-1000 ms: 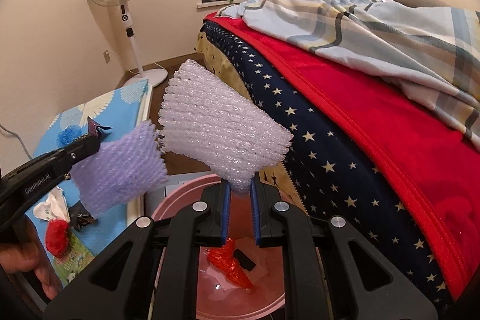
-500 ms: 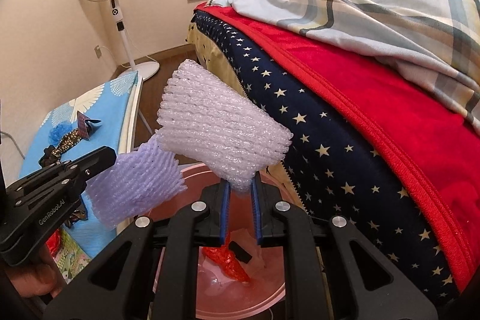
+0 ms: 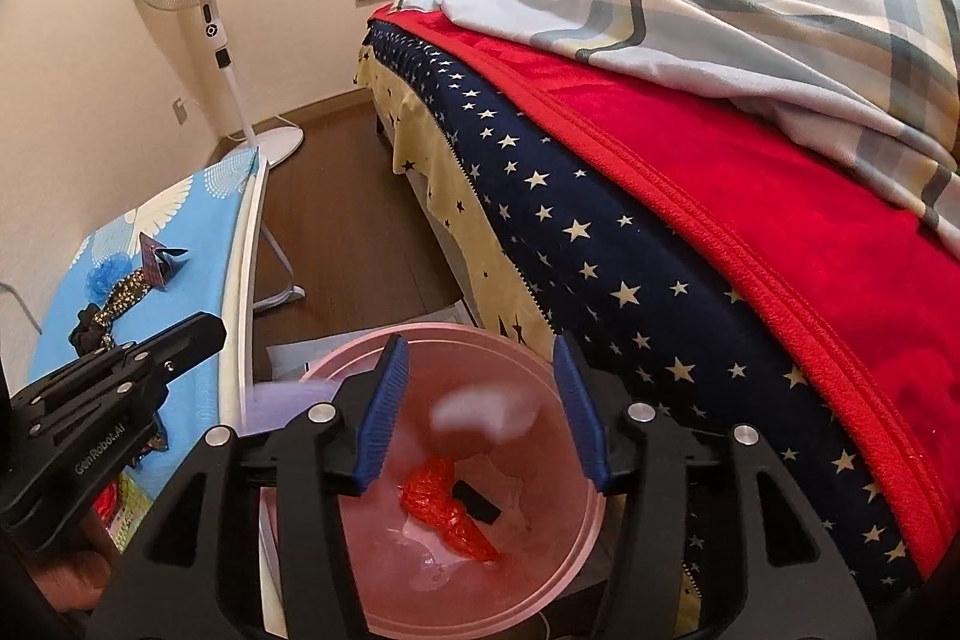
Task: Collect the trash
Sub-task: 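Open the right tool to drop the white foam net into the bin, then move the right tool toward the leopard-print scarf while the left tool approaches the clear plastic bag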
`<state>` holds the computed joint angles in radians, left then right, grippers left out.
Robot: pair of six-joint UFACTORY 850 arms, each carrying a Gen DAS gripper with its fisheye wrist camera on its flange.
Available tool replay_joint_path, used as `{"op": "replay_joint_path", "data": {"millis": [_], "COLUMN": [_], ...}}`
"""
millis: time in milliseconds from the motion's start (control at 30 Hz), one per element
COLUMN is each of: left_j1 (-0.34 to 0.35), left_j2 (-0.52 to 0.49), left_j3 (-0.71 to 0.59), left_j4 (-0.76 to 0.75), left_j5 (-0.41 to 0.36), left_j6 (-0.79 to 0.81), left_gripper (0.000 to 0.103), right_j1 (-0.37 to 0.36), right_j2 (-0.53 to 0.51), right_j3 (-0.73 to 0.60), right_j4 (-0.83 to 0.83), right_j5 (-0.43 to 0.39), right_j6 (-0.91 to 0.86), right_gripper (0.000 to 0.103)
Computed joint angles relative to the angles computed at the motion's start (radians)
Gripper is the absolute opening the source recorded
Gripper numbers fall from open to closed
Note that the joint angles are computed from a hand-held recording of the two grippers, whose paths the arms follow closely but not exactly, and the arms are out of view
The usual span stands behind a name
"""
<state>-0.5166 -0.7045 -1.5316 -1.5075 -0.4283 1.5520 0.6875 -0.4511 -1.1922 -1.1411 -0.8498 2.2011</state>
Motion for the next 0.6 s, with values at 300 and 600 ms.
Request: {"op": "replay_joint_path", "data": {"millis": [300,600], "left_j1": [0.008,0.025], "left_j2": [0.019,0.043], "left_j3": [0.018,0.038], "left_j4": [-0.052,-0.117], "left_j5": [0.001,0.001], "left_j6": [0.044,0.099], "left_gripper": [0.032,0.032], "right_j1": [0.007,0.021], "right_j2": [0.004,0.002], "right_j3": [0.001,-0.006], "right_j4": [-0.012,-0.054], "right_j5": [-0.017,-0.038], "right_j6": [0.012,0.031], "right_gripper": [0.054,0.054]}}
